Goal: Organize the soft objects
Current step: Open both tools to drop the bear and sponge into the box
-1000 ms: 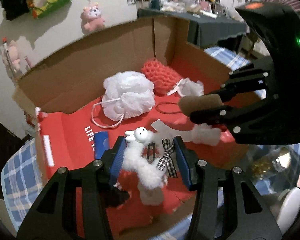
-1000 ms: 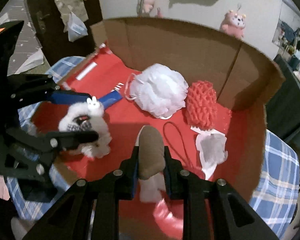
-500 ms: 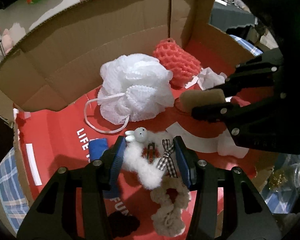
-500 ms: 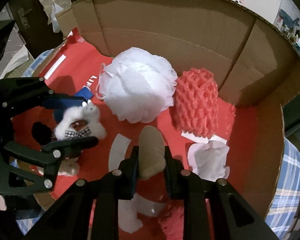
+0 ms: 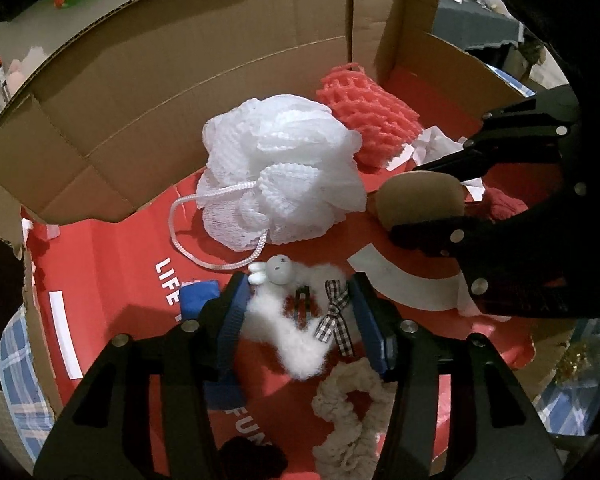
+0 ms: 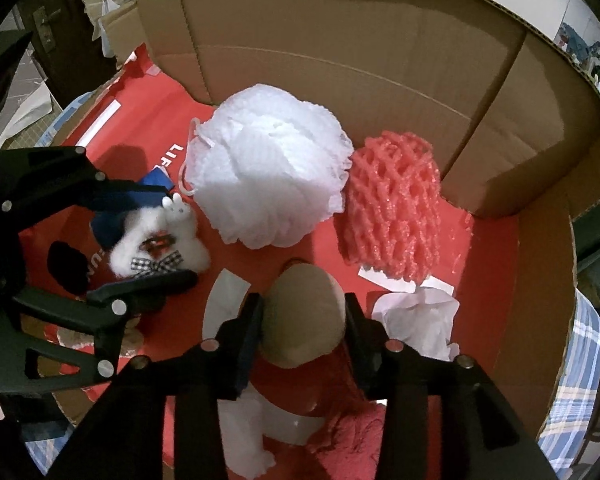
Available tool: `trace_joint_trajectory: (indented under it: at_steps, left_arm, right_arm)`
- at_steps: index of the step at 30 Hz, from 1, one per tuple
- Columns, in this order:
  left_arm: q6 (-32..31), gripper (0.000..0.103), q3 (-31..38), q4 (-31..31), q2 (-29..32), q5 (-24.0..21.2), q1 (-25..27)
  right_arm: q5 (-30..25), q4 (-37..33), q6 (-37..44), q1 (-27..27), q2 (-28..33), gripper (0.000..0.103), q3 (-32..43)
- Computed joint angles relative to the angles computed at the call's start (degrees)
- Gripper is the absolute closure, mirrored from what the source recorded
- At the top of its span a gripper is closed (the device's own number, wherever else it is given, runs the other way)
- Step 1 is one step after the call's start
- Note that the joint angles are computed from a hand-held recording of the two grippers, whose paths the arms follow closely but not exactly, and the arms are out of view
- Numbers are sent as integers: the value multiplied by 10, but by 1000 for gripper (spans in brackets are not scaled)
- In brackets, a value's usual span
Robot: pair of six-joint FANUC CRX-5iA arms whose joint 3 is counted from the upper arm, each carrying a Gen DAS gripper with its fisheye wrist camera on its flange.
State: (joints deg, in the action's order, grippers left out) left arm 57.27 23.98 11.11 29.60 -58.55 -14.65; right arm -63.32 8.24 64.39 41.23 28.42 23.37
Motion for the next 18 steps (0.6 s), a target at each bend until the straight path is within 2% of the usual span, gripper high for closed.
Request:
trace_joint_trajectory:
  at_steps: [6,10,12,14,18]
  left_arm:
    - [-1,44,3,5,0,0,1]
    - [0,40,-8,9,-8,8,5]
    - [0,40,-18,15,-15,14,7]
    - [-3,35,-34,24,-28,21,13]
    - [-6,31,-69,47,-58,43,22]
  right_arm:
    - [-1,9,-7,3,1,53,0]
    - [-1,17,-14,5,-1,41,-2]
    - [3,24,-21,7,-6,40,-8]
    - [12,32,-31,9,-16,36,-20]
    - [31,57,-64,19,-44,24,-52]
